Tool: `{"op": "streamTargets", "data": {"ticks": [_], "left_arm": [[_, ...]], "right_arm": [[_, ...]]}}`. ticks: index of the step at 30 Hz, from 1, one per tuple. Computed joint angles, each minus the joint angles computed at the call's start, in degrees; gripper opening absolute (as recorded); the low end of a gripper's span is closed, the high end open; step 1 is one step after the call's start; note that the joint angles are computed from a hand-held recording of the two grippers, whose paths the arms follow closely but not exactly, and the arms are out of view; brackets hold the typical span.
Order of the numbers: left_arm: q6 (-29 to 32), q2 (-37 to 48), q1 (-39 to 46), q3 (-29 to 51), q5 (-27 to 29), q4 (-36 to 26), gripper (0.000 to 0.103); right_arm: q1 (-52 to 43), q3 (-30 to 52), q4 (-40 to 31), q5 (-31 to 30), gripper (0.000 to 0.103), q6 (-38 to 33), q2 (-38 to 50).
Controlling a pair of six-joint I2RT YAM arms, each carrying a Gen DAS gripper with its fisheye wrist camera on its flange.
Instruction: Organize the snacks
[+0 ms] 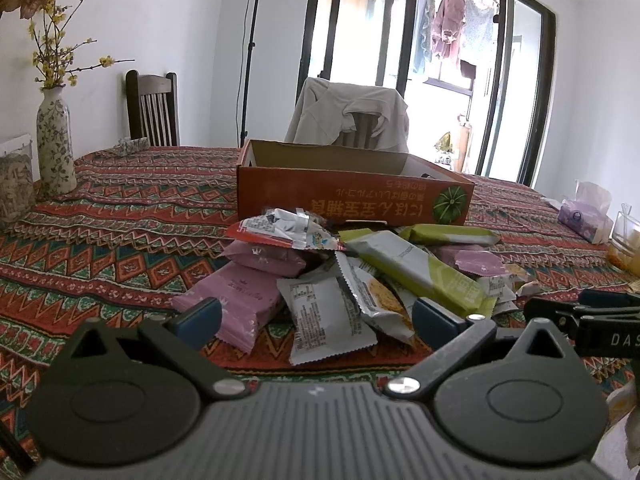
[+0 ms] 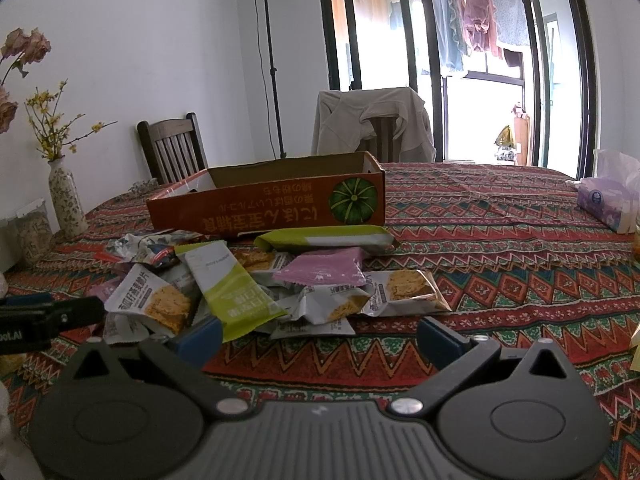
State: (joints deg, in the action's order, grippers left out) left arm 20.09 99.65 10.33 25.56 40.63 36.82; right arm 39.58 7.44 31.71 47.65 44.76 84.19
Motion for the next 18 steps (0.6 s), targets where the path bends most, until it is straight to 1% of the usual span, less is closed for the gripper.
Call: {"op": "streamTargets", "data": {"ticks": [11,18], "left_arm": [[0.7,-0.3,0.4,0.2,0.6,-0.9,0.103],[0.5,-0.3,0.1,-0.1,0.1,0.0,0.103]], "right_arm": [[-0.1,0.0,0.1,0.0,0.103,-0.1,0.1],[0.0,0.0,0.0,0.0,0.103,-0.1,0.1]]}}
